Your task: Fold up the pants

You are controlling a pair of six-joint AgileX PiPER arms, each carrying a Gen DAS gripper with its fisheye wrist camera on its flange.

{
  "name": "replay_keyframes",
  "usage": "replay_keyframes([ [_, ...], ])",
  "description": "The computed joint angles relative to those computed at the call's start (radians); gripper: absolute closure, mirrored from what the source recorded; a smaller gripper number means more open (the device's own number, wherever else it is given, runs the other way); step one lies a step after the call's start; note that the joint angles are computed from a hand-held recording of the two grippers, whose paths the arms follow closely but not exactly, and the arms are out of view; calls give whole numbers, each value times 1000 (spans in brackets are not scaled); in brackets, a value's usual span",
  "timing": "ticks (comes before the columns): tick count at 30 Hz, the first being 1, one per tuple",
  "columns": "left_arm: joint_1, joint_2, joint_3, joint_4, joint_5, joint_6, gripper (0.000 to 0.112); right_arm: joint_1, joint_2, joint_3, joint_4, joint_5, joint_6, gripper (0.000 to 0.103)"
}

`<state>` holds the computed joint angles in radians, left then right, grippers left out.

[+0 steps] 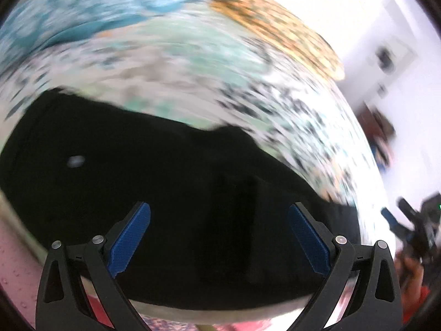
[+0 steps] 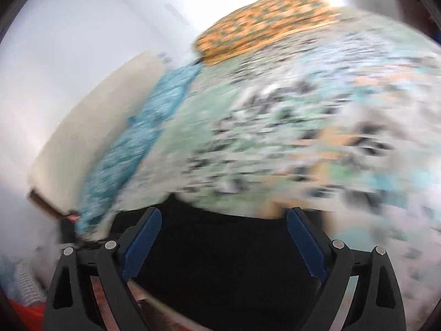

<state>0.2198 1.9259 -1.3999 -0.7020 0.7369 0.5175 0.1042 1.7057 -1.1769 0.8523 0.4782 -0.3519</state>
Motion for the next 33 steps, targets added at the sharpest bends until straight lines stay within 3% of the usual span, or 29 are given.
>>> replay_keyframes([
  [2,-64,-9,13,59,-21,0,12,-15,-45,121,42,-59,-17,11],
  [7,-142,5,7,174,-35,-47,18,-82,-65,175,205,-8,-92,11],
  [9,-147,6,10,191,-35,-53,24,-63,-70,155,157,-27,-74,11],
  [13,-145,-2,25,212,-45,-66,24,-8,-56,118,18,-18,25,11],
  [22,-119,23,-3,196,-30,-90,23,7,-59,138,8,-20,29,11],
  [33,35,46,-41,1,43,-87,22,-55,-89,183,111,-17,2,11],
])
